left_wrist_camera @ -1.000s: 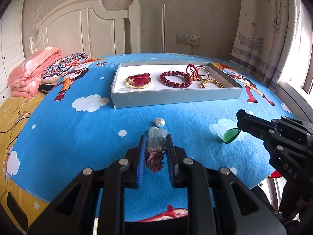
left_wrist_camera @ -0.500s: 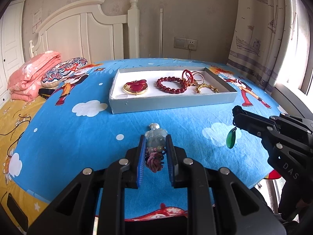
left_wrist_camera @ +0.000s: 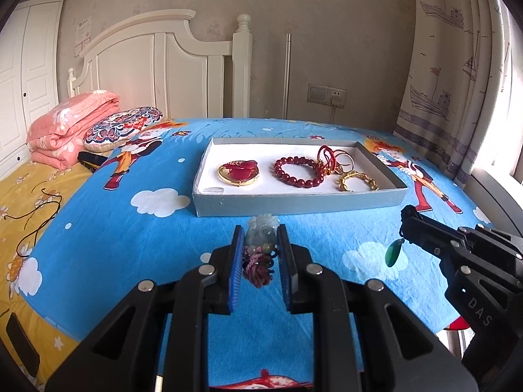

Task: Organize jewelry
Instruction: 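Carry the jade charm and green pendant over the tray with both grippers, then lower the charm and pendant into the tray and open both grippers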

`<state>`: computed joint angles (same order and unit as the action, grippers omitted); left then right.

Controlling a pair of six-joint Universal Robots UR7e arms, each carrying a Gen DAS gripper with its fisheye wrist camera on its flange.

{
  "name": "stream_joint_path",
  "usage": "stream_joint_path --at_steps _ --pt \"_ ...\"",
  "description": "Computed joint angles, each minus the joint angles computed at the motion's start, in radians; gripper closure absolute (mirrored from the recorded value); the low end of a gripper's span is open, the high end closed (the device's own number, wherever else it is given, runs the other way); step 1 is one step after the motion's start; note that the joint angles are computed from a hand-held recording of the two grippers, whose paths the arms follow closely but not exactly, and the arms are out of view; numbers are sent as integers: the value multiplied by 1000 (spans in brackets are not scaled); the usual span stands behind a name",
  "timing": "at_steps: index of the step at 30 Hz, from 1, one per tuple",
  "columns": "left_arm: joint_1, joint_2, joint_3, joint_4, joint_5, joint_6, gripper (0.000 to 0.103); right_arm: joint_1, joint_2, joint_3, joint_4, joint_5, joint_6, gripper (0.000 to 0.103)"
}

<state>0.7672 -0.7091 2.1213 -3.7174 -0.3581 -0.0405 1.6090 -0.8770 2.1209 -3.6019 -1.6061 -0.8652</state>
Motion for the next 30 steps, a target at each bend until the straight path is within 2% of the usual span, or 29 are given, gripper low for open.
stream_joint_path --at_steps 6,14,22,30 --pt "7 30 -60 -1 10 41 83 8 13 -48 -6 -16 52 95" --pt "42 19 -154 58 5 63 83 21 38 -133 14 -18 92 95" --pt "112 2 -281 226 -35 19 83 47 97 -265 80 -61 107 95" --pt "173 28 -430 361 -51 20 83 70 175 -411 168 -123 114 95"
